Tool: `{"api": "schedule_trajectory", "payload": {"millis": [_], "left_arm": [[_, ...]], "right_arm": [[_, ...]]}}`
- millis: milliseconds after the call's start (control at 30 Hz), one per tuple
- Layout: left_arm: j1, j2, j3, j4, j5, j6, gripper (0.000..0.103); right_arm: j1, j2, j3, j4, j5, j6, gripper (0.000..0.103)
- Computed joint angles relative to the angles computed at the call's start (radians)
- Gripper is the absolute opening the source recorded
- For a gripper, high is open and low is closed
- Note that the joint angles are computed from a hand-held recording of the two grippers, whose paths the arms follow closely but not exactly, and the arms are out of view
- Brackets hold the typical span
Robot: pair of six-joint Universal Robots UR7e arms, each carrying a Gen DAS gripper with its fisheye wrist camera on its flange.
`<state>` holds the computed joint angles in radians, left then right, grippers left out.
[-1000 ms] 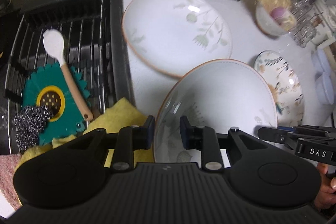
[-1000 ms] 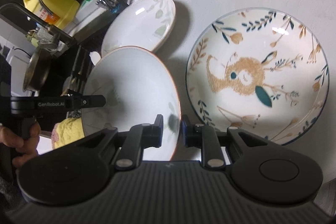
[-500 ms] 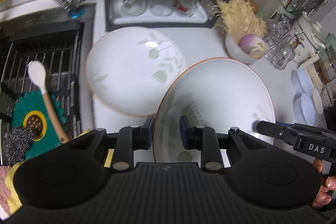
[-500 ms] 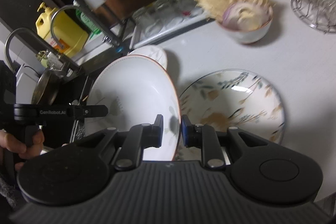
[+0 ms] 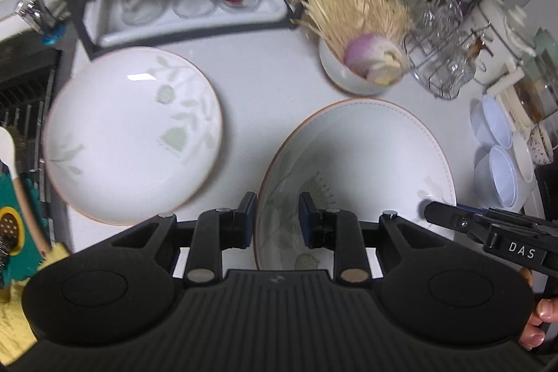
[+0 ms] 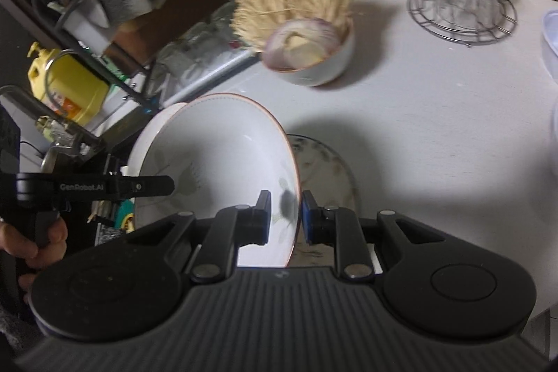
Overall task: Organize plates and bowls
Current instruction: 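Carry the plate over the rabbit plate and lower it on top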
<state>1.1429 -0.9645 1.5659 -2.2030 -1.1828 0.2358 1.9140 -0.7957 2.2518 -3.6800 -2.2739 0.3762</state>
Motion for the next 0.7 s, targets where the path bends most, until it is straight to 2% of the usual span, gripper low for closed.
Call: {"api": "schedule_trajectory", "payload": {"millis": [200, 433, 700], "left_arm": [[-0.014, 0.041, 0.000, 0.020, 0.029, -0.057, 0.030], [-0.038, 0.071, 0.006, 0.039, 0.101, -0.078, 0.030], [-0.065, 0.094, 0.013, 0.040, 0.171, -0.112, 0.030]], "right_arm": [[-0.047, -0.013, 0.045, -0.040, 0.027, -0.040, 0.021], [-0.098, -0.017, 0.076, -0.082, 0.079, -0.103, 0.021], [-0.104, 0.000, 0.066, -0.100, 0.054, -0.191, 0.021]]}}
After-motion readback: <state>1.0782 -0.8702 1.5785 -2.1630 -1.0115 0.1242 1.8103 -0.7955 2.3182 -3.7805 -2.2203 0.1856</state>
